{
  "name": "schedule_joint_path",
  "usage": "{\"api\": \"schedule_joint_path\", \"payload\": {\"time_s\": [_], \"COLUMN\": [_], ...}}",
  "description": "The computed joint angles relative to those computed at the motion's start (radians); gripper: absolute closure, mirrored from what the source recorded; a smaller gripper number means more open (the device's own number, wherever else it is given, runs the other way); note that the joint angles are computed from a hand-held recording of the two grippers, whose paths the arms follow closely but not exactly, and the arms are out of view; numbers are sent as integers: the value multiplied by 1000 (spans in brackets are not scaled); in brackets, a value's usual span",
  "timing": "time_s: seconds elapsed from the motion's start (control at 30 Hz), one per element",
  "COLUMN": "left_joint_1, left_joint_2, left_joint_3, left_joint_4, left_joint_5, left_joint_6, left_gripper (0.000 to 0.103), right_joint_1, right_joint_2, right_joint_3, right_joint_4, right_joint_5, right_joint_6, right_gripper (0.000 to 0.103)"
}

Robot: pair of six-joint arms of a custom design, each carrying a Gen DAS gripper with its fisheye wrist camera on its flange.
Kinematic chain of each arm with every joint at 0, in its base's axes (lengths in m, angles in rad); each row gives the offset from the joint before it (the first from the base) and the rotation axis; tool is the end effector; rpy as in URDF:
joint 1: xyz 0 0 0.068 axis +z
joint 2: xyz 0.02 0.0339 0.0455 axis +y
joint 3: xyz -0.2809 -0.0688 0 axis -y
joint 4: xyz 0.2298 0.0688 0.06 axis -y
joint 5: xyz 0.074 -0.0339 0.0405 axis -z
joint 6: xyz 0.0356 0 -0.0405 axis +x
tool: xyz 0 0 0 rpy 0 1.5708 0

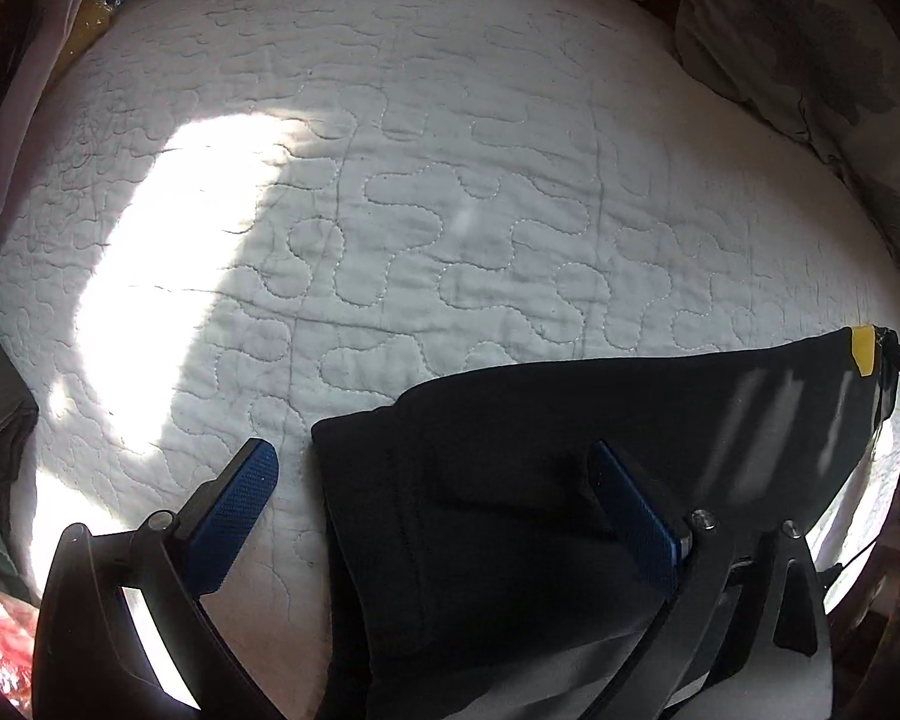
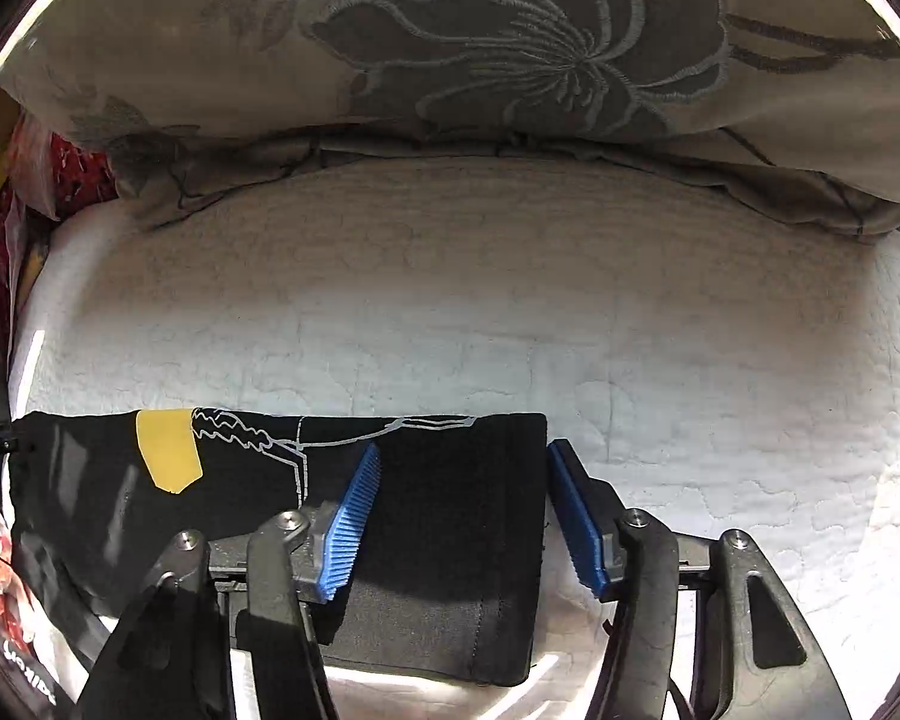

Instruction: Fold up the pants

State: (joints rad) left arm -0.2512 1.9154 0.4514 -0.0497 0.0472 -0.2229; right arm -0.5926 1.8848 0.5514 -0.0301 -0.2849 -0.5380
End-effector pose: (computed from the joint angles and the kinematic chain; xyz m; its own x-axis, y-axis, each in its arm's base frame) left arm 0.1984 -0.0527 0.0464 -0.9986 0.0283 -0.0452 0.0309 0.9978 -0.0586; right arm 0.2058 -0.1265 0.0656 -0.9471 0.0449 -0.3177 0.0031 0.9914 0.1307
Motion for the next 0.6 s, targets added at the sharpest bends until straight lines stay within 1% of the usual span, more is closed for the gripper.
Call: {"api": "schedule_joint_path", "payload": {"time_s": [0.03,0.07,0.1,0.13,0.23,0.3,0.33,0.37,0.4,0.43,0.47,0.5,0.53,0.57,0.6], "left_joint_1": [-13,-22,-31,-36,-47,-36,-22,-6,-8,-16,-12,-31,-38,-45,-52], "left_joint_2": [3,8,20,45,104,119,117,95,87,73,48,8,-14,-39,-78], "left_joint_3": [2,8,32,48,109,130,151,169,172,169,172,170,161,149,131], "left_joint_4": [2,-1,-22,-26,-66,-78,-106,-153,-166,-178,-213,-256,-267,-277,-290], "left_joint_5": [-6,-7,-7,-8,-21,-9,15,26,10,-13,-32,-46,-64,-82,-90], "left_joint_6": [2,9,16,22,26,33,43,56,59,67,91,87,89,88,84], "left_gripper": [0,0,0,0,0,7,15,26,31,44,54,58,70,75,75], "right_joint_1": [3,8,4,6,-44,-62,-67,-67,-69,-89,-89,-85,-77,-69,-57], "right_joint_2": [-10,-17,-22,-24,-14,-12,-13,-10,3,0,-4,-10,-16,-21,-35], "right_joint_3": [-3,-6,-6,-1,5,-5,-13,-10,10,4,-4,-14,-12,-19,-33], "right_joint_4": [-11,-21,-34,-47,-69,-60,-53,-50,-58,-59,-52,-43,-43,-30,-18], "right_joint_5": [5,3,2,0,-37,-54,-58,-60,-61,-67,-66,-63,-58,-52,-44], "right_joint_6": [-7,-8,-12,-3,-22,-29,-30,-29,-30,-50,-50,-45,-36,-30,-23], "right_gripper": [57,68,76,86,86,86,86,86,86,86,86,86,86,86,87]}}
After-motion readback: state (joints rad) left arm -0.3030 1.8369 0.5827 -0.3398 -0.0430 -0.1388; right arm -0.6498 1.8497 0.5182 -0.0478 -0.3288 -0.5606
